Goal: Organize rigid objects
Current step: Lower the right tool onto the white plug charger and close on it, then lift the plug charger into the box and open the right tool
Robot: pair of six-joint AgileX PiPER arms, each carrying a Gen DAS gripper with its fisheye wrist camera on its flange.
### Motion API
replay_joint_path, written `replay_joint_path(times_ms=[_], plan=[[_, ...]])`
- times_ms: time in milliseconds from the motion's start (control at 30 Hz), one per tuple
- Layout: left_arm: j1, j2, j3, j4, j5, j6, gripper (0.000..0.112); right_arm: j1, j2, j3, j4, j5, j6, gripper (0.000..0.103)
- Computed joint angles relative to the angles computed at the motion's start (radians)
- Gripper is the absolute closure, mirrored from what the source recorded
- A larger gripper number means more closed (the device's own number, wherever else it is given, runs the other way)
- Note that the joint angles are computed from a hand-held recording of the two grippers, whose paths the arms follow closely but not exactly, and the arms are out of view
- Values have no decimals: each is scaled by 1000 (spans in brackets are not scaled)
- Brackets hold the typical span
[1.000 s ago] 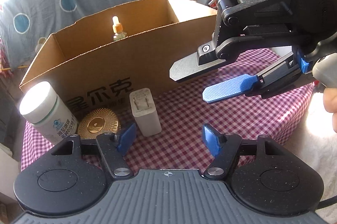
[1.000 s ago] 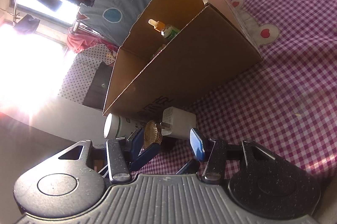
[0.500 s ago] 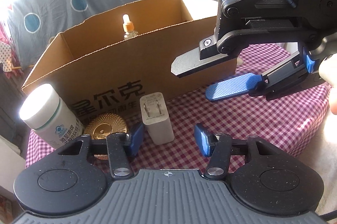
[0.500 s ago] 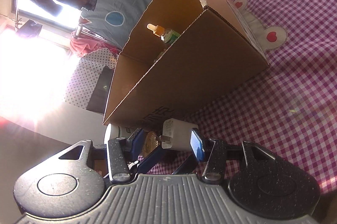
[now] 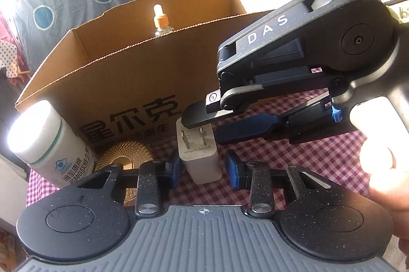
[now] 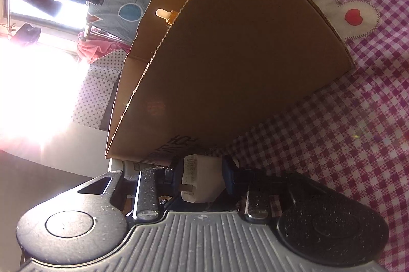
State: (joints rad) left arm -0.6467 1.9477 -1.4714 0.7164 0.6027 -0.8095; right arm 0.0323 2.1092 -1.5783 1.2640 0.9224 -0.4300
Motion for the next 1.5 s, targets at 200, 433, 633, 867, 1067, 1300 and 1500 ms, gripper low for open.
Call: replay_joint_path(times_ms=[200,433,633,867,1067,1300,1500], plan=[[11,-9,1,-57,-20,46,82,-18,-29,58,21,-2,-22,69],[7,-8,-10,-133,-38,105,82,-46,-79,128,25,-12,-39,69],[-4,-27,8,-205,-62,162,82,-73,-147,225,32,-31,-64,69],[-8,-32,18,-261,-87,226,82,-109,-200,303,33,-34,-90,69],[1,-9,-18,-283,-71,271,83,-129,-199,321,46,-24,-120,69],[3,24,-65,-309,-52,300,84,-124,-187,306,41,-26,-107,69],[1,12,-51,-305,-49,282,85,-118,-175,261,-13,-14,-82,69]])
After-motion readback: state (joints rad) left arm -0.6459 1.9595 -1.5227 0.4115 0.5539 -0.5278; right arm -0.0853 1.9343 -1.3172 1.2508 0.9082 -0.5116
